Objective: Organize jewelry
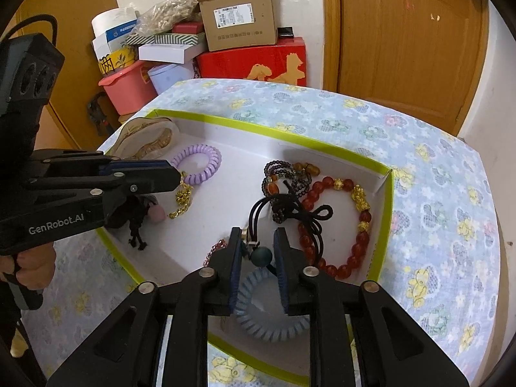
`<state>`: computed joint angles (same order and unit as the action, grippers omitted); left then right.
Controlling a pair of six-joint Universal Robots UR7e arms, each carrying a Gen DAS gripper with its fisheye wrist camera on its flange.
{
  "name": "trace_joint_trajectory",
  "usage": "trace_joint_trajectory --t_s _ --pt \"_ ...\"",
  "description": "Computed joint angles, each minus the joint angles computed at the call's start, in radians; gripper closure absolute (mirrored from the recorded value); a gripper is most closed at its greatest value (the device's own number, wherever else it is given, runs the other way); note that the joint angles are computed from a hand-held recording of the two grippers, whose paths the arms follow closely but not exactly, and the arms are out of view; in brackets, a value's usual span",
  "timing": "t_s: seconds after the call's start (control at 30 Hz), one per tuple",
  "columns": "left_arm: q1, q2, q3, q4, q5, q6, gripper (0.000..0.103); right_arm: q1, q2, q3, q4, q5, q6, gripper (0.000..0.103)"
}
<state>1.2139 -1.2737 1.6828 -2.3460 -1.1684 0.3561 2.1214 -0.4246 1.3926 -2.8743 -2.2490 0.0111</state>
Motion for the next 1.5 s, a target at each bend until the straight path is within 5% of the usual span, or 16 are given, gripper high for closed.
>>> trace_joint_trajectory --t_s 0.23,0.67,1.13,1.5 --pt "-0.003 -0.005 0.01 -0.016 0.007 0.013 0.092 0.012 -0.004 0.012 -0.026 -0.008 -0.016 0.065" --pt "-0.028 -0.072 0.059 -0.033 0.027 0.014 0.085 0.056 -0.034 0.056 -0.058 -0.05 -0.001 0.064" --pt "-0.13 -0.331 0.285 -0.121 0.143 0.013 0.08 0.187 -0.097 0.177 -0.078 -0.163 0.135 0.064" --pt "-0.177 -0.538 0.418 -0.031 0.18 -0.093 0.08 0.288 -0.138 0.272 -0.049 -0.237 0.291 0.063"
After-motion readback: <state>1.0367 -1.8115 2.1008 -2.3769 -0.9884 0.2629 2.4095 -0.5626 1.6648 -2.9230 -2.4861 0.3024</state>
